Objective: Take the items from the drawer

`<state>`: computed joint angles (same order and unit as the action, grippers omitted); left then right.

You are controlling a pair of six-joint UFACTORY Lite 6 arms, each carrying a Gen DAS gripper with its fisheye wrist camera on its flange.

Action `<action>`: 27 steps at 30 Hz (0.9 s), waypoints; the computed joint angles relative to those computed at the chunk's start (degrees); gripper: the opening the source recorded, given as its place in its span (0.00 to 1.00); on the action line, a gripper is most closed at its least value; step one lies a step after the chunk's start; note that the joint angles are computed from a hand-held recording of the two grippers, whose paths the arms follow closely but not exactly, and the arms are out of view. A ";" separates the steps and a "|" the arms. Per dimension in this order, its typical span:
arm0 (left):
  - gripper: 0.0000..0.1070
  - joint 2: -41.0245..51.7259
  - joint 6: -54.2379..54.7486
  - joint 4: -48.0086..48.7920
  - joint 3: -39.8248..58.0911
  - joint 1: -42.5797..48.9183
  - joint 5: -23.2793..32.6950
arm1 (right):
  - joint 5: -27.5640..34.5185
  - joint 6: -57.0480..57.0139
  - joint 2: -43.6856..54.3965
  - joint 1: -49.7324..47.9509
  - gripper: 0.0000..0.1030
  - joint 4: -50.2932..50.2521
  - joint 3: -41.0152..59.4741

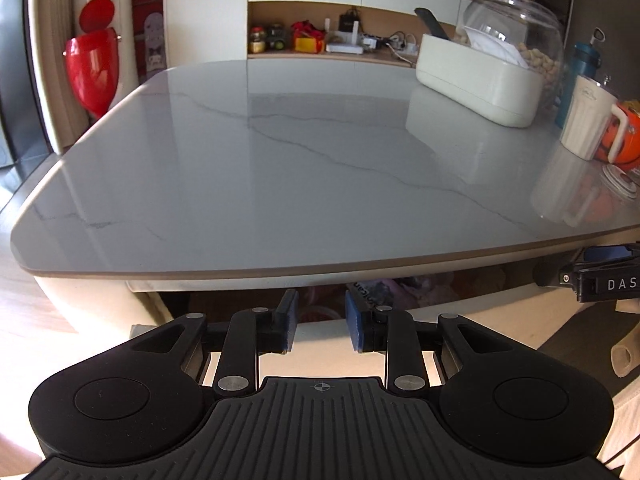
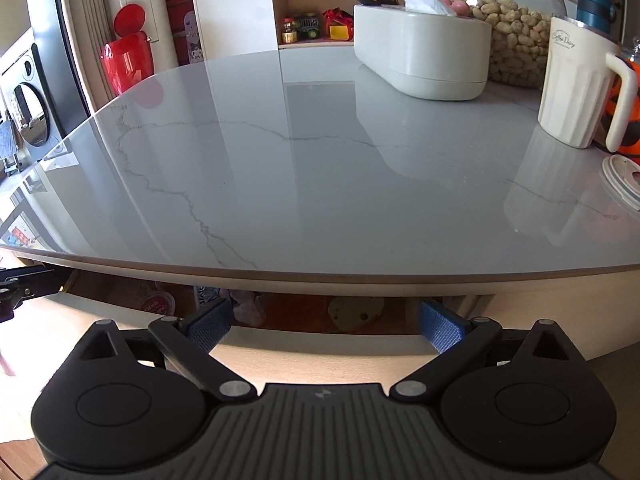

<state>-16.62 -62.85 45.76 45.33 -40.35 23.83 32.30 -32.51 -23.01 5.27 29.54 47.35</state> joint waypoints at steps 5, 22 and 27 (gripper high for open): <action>0.26 4.43 -3.70 3.69 3.09 -2.17 3.81 | -3.07 11.61 3.21 5.49 0.98 -8.42 1.57; 0.24 -1.29 18.70 -19.95 1.68 1.80 4.68 | -1.32 17.33 -2.35 6.88 0.99 -13.26 -2.33; 0.17 -8.33 24.41 -24.66 -2.96 0.29 5.82 | 2.19 17.06 -8.59 5.83 0.99 -13.44 -5.60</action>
<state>-24.95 -38.44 21.10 42.37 -40.06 29.65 34.49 -15.45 -31.60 11.10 16.10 41.74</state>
